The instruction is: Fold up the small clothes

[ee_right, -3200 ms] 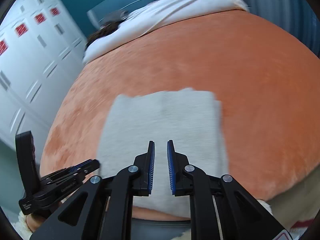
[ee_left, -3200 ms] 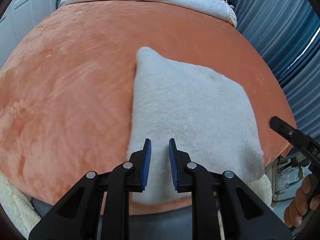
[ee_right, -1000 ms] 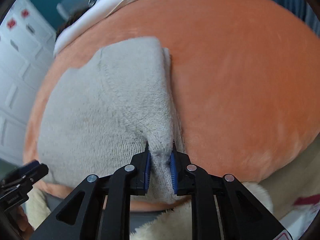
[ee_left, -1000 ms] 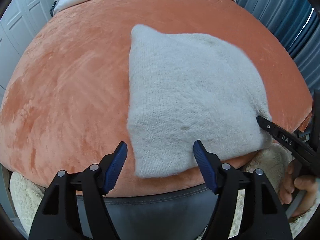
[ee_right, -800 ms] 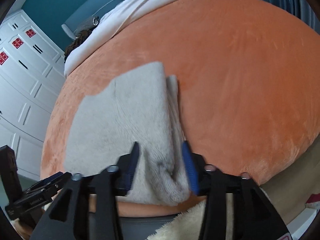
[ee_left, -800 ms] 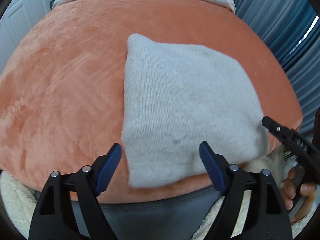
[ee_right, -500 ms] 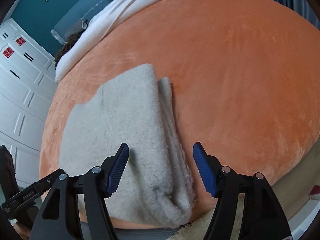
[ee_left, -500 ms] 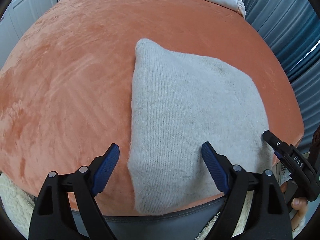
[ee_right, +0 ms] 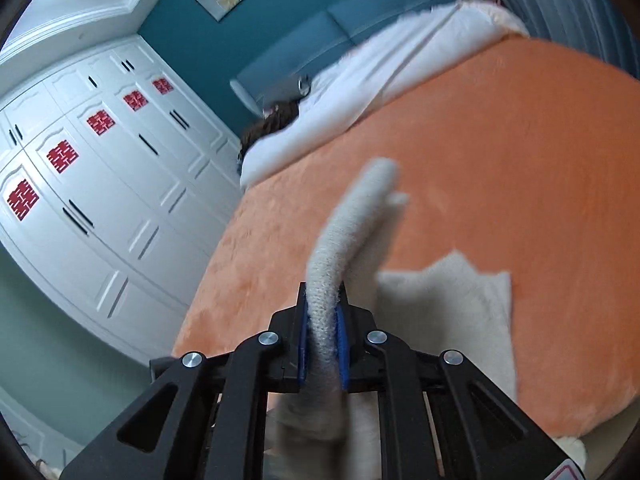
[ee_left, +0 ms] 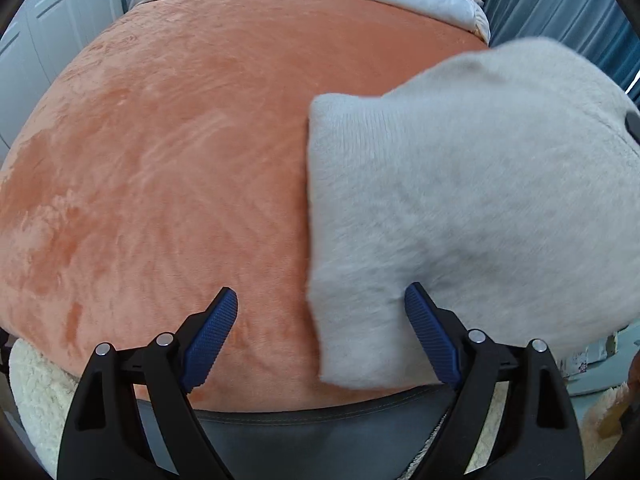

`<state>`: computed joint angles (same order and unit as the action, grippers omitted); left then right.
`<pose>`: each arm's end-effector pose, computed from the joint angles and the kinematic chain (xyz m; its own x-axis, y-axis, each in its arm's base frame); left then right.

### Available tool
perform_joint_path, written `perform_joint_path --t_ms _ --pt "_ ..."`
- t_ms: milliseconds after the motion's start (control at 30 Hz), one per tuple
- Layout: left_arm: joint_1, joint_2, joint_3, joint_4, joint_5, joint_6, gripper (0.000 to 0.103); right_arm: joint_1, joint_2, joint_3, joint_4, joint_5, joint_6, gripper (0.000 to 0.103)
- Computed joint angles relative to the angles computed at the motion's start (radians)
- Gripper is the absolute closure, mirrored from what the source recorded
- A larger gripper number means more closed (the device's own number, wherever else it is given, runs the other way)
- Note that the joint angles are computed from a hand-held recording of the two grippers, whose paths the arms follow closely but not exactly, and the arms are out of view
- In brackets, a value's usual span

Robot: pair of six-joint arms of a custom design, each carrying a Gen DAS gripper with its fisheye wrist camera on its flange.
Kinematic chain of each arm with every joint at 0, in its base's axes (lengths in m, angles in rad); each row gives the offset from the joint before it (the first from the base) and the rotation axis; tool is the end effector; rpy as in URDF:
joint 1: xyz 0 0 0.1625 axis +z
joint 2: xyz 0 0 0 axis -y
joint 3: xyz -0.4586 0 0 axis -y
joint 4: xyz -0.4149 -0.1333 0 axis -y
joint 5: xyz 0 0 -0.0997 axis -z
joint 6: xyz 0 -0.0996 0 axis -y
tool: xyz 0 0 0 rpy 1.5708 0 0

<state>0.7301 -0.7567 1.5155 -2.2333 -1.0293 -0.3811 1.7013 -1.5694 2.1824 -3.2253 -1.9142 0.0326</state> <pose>-0.4175 -0.6215 0.0973 -0.7721 0.3765 -0.5120 0.4896 0.8660 -0.1016 0.1602 -0.4543 0.4211 -0.9731 0.1818 0.1418 -0.0340 0.4950 -0.8682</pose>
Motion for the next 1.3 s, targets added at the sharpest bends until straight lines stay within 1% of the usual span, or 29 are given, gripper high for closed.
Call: perform_joint_path --t_ms 33,100,133,167,200,233,267,300,367,433,467,500,567,600,633,667,733,767,800,833,900,1000,1100,1167,1200,1233,1267,1300 --pt "0.001 -0.003 0.0 -0.002 0.001 -0.002 0.017 -0.014 0.003 0.007 0.007 -0.049 0.011 0.092" --pt "0.006 0.003 -0.008 0.007 -0.002 -0.005 0.017 -0.086 0.035 0.021 0.081 -0.19 0.038 0.092" --pt "0.008 0.007 -0.012 0.008 -0.007 -0.006 0.017 -0.14 0.068 0.028 0.14 -0.268 0.066 0.092" --pt "0.01 0.013 -0.017 0.01 -0.016 -0.008 0.017 -0.189 0.095 0.048 0.157 -0.303 0.086 0.091" --pt "0.01 0.019 -0.021 0.012 -0.023 -0.007 0.017 -0.196 0.088 0.067 0.133 -0.296 0.1 0.09" --pt "0.009 0.027 -0.026 0.014 -0.027 -0.004 0.017 -0.198 0.068 0.086 0.096 -0.259 0.099 0.089" --pt "0.009 0.034 -0.031 0.015 -0.028 -0.001 0.017 -0.192 0.049 0.086 0.101 -0.236 0.115 0.087" --pt "0.009 0.043 -0.039 0.015 -0.034 0.003 0.017 -0.183 0.038 0.083 0.111 -0.235 0.129 0.081" --pt "0.009 0.061 -0.055 0.007 -0.053 0.015 0.017 -0.159 0.029 0.073 0.112 -0.263 0.121 0.075" --pt "0.01 0.085 -0.08 0.01 -0.064 0.022 0.017 -0.149 0.027 0.075 0.07 -0.28 0.088 0.042" --pt "0.014 0.099 -0.096 0.009 -0.081 0.03 0.017 -0.152 0.026 0.078 0.049 -0.273 0.076 0.039" --pt "0.016 0.112 -0.11 0.012 -0.087 0.026 0.017 -0.159 0.031 0.068 0.055 -0.266 0.075 0.038" --pt "0.026 0.14 -0.139 0.019 -0.11 0.016 0.016 -0.192 0.025 0.063 0.109 -0.23 0.091 0.034" --pt "0.029 0.157 -0.16 0.046 -0.106 -0.007 0.015 -0.226 0.016 0.068 0.13 -0.197 0.089 0.033" --pt "0.033 0.169 -0.173 0.058 -0.105 -0.016 0.013 -0.229 0.033 0.068 0.143 -0.192 0.113 0.032" --pt "0.037 0.184 -0.186 0.062 -0.105 -0.012 0.011 -0.241 0.043 0.068 0.141 -0.169 0.122 0.031" --pt "0.039 0.202 -0.199 0.079 -0.095 -0.015 0.009 -0.274 0.043 0.084 0.114 -0.1 0.14 0.024" --pt "0.046 0.211 -0.206 0.078 -0.106 -0.016 0.007 -0.29 0.043 0.089 0.105 -0.065 0.149 0.023" --pt "0.052 0.217 -0.212 0.08 -0.114 -0.028 0.005 -0.31 0.043 0.094 0.098 -0.022 0.163 0.019" --pt "0.058 0.22 -0.216 0.078 -0.129 -0.04 0.005 -0.322 0.046 0.099 0.081 0.001 0.17 0.016" --pt "0.068 0.228 -0.223 0.073 -0.155 -0.062 0.005 -0.325 0.061 0.097 0.057 0.012 0.158 0.013" --pt "0.067 0.234 -0.224 0.069 -0.154 -0.069 0.005 -0.309 0.083 0.083 0.055 -0.013 0.154 0.005" --pt "0.062 0.243 -0.237 0.085 -0.144 -0.086 0.005 -0.275 0.12 0.055 0.068 -0.078 0.146 0.005" --pt "0.057 0.245 -0.246 0.101 -0.144 -0.099 0.005 -0.261 0.137 0.038 0.079 -0.091 0.147 0.005" --pt "0.056 0.246 -0.249 0.107 -0.145 -0.1 0.005 -0.259 0.14 0.032 0.09 -0.082 0.147 0.011" --pt "0.053 0.246 -0.253 0.115 -0.145 -0.098 0.006 -0.261 0.139 0.029 0.101 -0.065 0.148 0.021" --pt "0.049 0.248 -0.261 0.122 -0.144 -0.096 0.01 -0.26 0.134 0.028 0.116 -0.051 0.154 0.024" --pt "0.045 0.25 -0.269 0.125 -0.148 -0.097 0.014 -0.258 0.129 0.023 0.14 -0.048 0.164 0.034"
